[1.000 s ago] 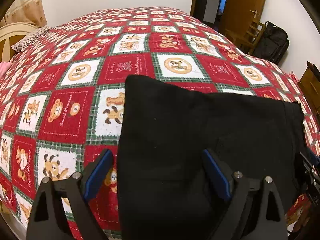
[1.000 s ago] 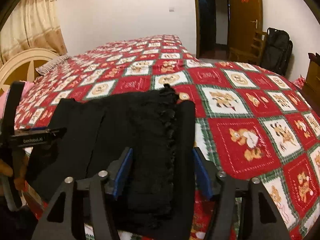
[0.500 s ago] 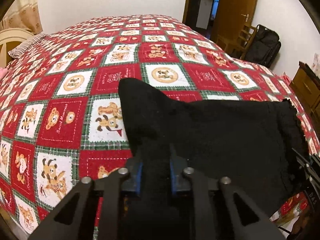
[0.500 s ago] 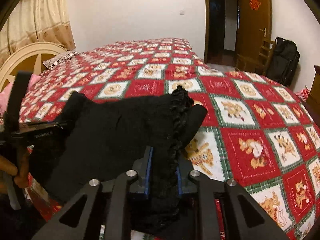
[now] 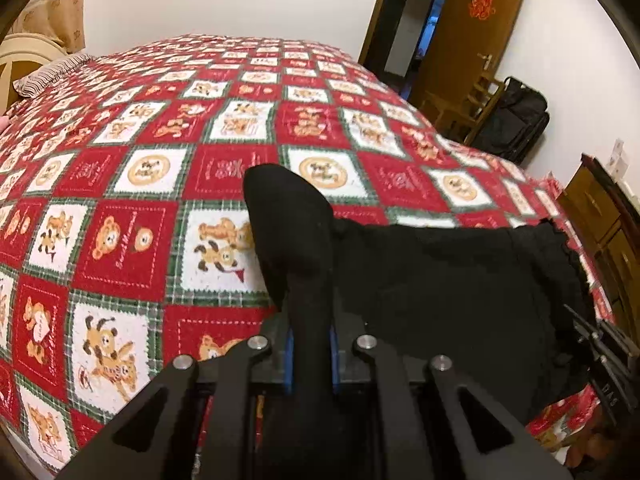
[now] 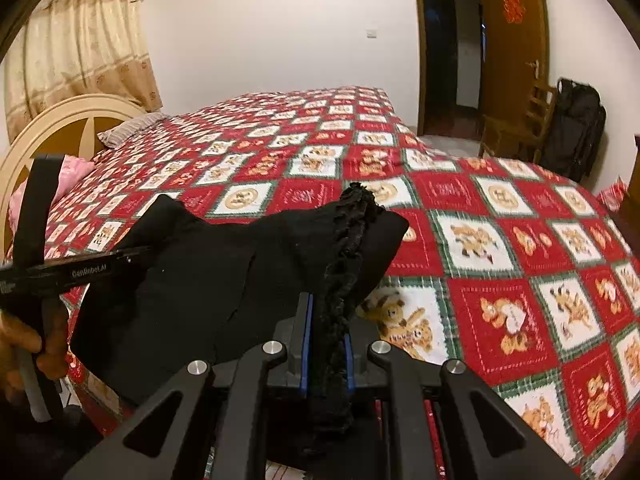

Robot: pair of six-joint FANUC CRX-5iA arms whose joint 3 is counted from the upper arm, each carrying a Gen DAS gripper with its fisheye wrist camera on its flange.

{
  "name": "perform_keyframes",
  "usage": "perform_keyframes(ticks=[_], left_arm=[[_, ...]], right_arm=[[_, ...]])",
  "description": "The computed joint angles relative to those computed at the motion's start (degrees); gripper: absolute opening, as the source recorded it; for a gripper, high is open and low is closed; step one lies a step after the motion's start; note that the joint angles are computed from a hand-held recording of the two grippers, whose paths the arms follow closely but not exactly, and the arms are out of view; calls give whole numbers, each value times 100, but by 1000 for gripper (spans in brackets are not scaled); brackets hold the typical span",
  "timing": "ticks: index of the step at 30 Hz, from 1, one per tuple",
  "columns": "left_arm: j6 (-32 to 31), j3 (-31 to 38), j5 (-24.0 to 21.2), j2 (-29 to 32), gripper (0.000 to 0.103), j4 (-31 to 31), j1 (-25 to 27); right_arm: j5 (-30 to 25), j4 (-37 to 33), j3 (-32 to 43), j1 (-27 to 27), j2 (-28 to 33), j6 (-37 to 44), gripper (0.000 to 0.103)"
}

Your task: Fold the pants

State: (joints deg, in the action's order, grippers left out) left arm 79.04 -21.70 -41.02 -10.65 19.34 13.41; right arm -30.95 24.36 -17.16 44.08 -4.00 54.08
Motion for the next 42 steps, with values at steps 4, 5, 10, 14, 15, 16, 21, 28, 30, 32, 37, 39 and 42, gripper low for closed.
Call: perform_keyframes(ticks=[4,5,10,14,15,16,21,28,30,32,37,39,42], left_arm=[[-270,-90,-49,-59,11,447,190],[-318,-107,-57,-78,11,523,225],[-534,-103,-8,-213,11,813,423],[-274,48,179,-299,11,409,535],[-238,76,218,-315,11,389,628],[-207,114,242,-308,11,404,757],[183,333,405,-294,11,48,1285],[1373,930,765,216,11,-1329,1674],[1622,1049,773,438,11,-1674,1724],[1652,1157,582,722,12,-1813,1774],[2412,1416,71,1093,39,-2616,1787],[2503,1381,6,1109,45,-2577,1888],[2837,1461,-203,985,51,-2990,1788]], right_arm=[[52,-222,150,16,10,308,11],[45,-376,245,6,30,454,11],[22,-1094,800,-6,209,1212,10],[-28,-1723,1403,16,541,1997,10],[-65,-1969,1647,24,685,2274,10],[-89,-2096,1818,38,794,2462,10],[-422,-3004,3356,66,1811,3568,10],[-968,-3395,5846,200,3772,4236,10],[-1328,-3203,6467,265,4318,4218,10],[-1901,-3020,7245,317,4947,4088,11],[-1941,-2475,7279,383,5250,3906,42],[-2018,-2479,7302,347,5254,3830,48],[-1795,-2560,6890,269,4912,3506,48]])
